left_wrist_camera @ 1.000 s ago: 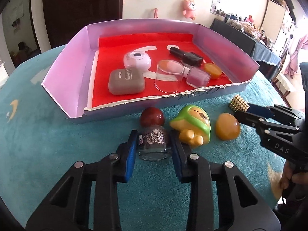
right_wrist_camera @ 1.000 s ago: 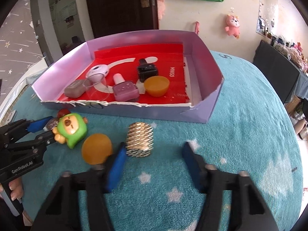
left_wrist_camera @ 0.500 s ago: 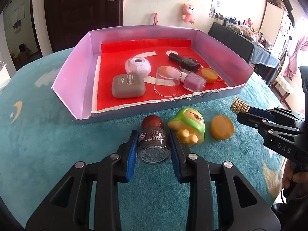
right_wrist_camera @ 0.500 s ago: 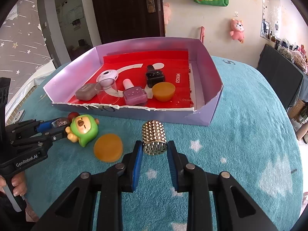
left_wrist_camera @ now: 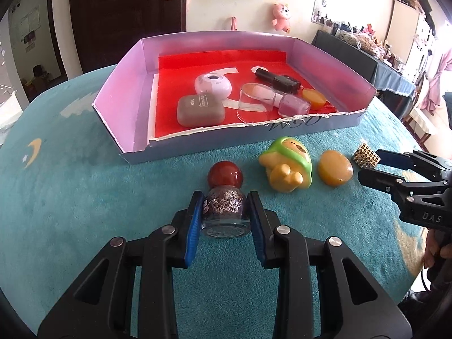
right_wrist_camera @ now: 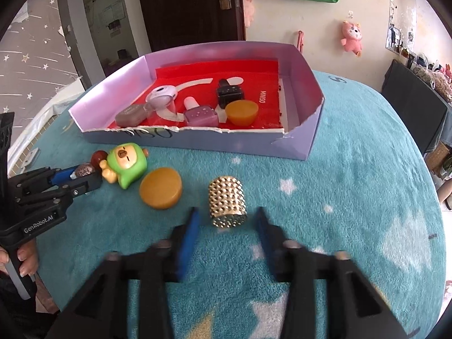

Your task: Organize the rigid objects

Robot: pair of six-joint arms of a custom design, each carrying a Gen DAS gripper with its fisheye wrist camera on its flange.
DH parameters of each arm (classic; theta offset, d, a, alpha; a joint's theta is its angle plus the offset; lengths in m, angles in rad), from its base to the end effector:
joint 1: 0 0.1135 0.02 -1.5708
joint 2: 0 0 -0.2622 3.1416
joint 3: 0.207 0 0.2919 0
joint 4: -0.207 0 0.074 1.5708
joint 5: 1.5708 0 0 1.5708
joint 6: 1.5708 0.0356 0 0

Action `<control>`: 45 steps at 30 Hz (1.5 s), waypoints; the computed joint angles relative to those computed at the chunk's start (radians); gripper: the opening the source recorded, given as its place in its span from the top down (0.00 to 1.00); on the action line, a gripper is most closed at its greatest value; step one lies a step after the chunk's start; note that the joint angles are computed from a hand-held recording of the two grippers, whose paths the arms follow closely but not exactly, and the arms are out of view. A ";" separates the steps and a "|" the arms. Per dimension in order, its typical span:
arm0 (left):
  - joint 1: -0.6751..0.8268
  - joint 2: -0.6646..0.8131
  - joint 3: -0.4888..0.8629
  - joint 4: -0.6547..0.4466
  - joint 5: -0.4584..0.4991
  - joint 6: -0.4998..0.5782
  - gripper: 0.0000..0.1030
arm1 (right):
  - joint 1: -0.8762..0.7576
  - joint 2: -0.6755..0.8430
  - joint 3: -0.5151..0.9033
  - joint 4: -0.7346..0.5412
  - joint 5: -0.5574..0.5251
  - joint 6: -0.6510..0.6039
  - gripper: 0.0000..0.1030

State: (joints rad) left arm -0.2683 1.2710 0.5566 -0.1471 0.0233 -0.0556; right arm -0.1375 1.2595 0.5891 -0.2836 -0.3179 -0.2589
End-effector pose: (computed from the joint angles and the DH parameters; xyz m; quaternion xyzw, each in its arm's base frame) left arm 0.2592 -0.0721 0.1390 0.1036 0.9320 -0.0668 0.3409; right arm 0.2622 -0.0251 0.1447 -0.1050 0.9362 0.0888 0.3235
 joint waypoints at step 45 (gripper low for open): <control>-0.003 0.053 0.033 0.013 0.010 -0.018 0.72 | 0.022 0.056 0.038 0.030 0.014 -0.035 0.73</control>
State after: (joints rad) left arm -0.2710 1.3244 0.5897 -0.1345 0.0328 -0.0732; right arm -0.1155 1.3151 0.6267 -0.2537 -0.3040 -0.2940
